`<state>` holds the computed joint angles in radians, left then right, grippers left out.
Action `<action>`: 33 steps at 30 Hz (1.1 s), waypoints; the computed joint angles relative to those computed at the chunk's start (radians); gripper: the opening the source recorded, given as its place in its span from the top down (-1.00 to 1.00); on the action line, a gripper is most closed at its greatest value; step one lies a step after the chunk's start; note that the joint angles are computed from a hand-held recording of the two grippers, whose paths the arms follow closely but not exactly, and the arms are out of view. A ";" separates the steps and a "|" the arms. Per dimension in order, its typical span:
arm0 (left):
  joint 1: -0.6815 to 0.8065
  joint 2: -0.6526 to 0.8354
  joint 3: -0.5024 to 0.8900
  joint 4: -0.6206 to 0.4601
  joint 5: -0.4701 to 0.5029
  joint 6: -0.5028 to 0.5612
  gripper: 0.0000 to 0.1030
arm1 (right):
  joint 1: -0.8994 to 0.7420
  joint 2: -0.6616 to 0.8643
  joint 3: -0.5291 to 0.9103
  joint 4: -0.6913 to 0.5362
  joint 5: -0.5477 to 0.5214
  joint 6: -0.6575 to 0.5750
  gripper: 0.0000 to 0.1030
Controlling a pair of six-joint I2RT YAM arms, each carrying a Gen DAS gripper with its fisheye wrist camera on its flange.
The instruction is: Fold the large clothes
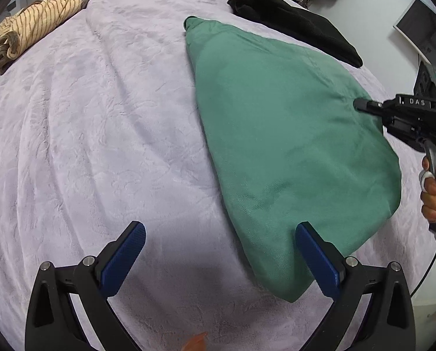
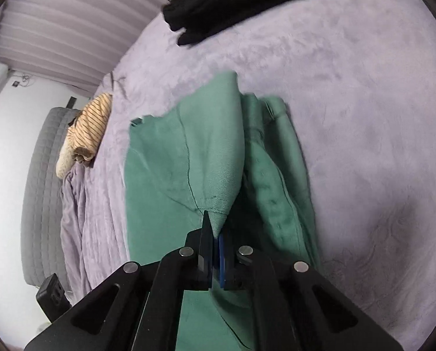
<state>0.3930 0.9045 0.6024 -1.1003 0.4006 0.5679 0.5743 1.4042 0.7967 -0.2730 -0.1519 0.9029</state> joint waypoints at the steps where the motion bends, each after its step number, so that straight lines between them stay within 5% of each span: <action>1: -0.032 -0.002 -0.019 0.015 -0.013 -0.014 -1.00 | 0.007 -0.005 0.020 -0.029 0.035 -0.037 0.94; 5: -0.070 0.009 -0.080 0.076 0.002 -0.048 -1.00 | -0.061 0.124 0.053 -0.064 0.010 -0.113 0.94; 9: -0.119 -0.035 -0.080 0.074 -0.028 -0.084 -1.00 | -0.118 0.162 -0.030 0.059 -0.052 -0.094 0.94; 11: -0.128 -0.050 -0.074 0.067 -0.044 -0.091 -1.00 | -0.125 0.110 -0.070 0.076 -0.063 -0.035 0.94; 17: -0.103 -0.008 -0.055 0.056 -0.042 -0.096 -1.00 | 0.033 -0.217 -0.093 -0.153 0.073 0.063 0.83; 23: -0.139 -0.018 -0.056 0.064 -0.066 -0.138 -1.00 | 0.238 -0.238 -0.117 -0.247 0.184 0.172 0.83; 28: -0.150 -0.019 -0.064 0.061 -0.070 -0.171 -1.00 | 0.246 -0.325 -0.381 -0.090 0.164 0.277 1.00; 33: -0.179 -0.009 -0.052 0.058 -0.101 -0.215 -1.00 | 0.268 -0.467 -0.379 -0.268 0.178 0.363 0.97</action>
<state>0.2144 0.8959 0.5501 -1.0425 0.2996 0.3524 0.8423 0.9375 0.4178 -0.5413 0.0262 1.2663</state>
